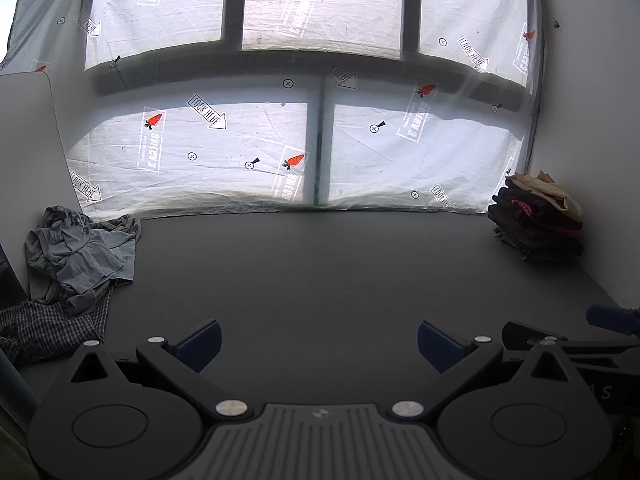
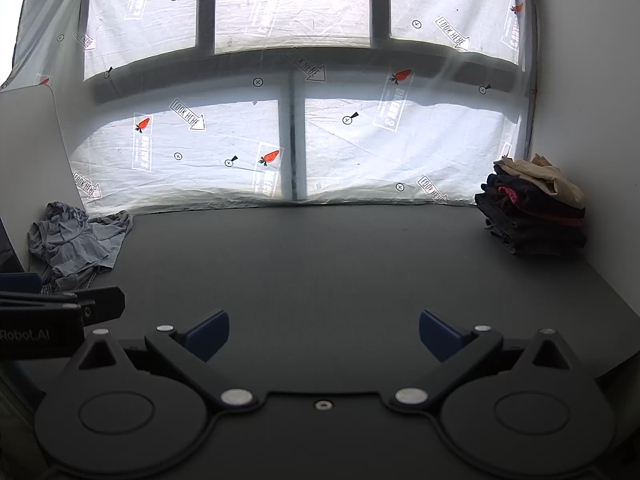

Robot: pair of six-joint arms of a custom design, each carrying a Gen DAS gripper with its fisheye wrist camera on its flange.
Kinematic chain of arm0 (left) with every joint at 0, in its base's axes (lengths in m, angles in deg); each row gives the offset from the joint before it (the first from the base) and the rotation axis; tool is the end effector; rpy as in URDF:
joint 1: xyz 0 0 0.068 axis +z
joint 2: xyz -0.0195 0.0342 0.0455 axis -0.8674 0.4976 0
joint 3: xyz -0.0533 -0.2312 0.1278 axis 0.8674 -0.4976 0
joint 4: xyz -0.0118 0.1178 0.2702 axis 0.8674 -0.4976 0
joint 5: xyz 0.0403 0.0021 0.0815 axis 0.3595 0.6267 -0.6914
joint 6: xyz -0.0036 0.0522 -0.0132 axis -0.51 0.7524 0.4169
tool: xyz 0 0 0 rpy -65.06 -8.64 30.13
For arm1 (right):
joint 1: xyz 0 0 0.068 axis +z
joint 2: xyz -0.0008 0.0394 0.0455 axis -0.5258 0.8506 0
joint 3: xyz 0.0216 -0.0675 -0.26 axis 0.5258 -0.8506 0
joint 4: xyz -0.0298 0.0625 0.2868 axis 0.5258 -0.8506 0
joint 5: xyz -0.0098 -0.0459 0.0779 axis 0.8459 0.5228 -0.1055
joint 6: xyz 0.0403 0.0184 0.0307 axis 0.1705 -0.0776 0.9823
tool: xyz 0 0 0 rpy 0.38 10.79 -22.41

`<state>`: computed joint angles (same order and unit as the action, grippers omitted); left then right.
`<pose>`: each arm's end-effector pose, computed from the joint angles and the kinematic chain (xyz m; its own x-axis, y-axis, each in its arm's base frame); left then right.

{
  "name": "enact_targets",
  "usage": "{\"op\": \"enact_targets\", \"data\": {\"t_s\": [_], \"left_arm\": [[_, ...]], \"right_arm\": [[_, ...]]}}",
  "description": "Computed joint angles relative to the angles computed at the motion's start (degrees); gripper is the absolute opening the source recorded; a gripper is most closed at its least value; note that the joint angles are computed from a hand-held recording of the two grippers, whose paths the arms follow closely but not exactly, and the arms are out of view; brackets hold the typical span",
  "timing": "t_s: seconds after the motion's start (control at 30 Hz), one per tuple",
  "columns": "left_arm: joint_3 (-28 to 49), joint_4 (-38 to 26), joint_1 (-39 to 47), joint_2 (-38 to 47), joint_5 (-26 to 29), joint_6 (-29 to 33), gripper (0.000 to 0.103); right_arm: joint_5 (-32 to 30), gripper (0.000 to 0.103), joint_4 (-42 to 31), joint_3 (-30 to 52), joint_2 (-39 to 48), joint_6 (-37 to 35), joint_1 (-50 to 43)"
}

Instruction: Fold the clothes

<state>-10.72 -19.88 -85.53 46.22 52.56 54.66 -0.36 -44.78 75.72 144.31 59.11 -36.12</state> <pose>0.2974 -0.1394 0.3768 -0.4884 0.1473 -0.8601 0.3621 0.9310 -0.0462 0.2460 -0.0242 0.3787 -0.4683 0.1296 -0.8740 0.2508 0.9680 0.0092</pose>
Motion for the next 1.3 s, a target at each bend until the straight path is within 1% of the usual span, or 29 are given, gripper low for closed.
{"op": "enact_targets", "data": {"t_s": [0.17, 0.3, 0.37, 0.43, 0.47, 1.1, 1.3], "left_arm": [[0.6, 0.4, 0.3, 0.6, 0.0, 0.3, 0.103], [-1.0, 1.0, 0.2, -0.4, -0.1, 0.1, 0.103], [-0.8, 0.9, 0.3, -0.1, -0.1, 0.2, 0.103], [0.0, 0.6, 0.3, 0.6, -0.1, 0.4, 0.103], [0.2, 0.5, 0.2, 0.7, -0.2, 0.4, 0.103], [0.5, -0.1, 0.0, 0.7, -0.8, 0.4, 0.103], [1.8, -0.9, 0.4, 1.6, -0.4, 0.7, 0.103]], "right_arm": [[-0.1, 0.103, 0.2, 0.7, 0.9, -0.4, -0.3], [0.1, 0.102, 0.0, 0.0, 0.0, -0.1, -0.2], [1.6, 0.103, -0.1, 1.0, 1.1, 0.6, 1.4], [1.9, 0.102, 0.0, 0.8, 1.1, 0.7, 1.6], [1.0, 0.102, -0.2, 1.2, 1.2, 0.1, 0.7], [1.1, 0.102, 0.3, 0.9, 1.4, 0.0, 0.9], [1.3, 0.102, 0.6, 0.7, 1.4, 0.0, 1.0]]}}
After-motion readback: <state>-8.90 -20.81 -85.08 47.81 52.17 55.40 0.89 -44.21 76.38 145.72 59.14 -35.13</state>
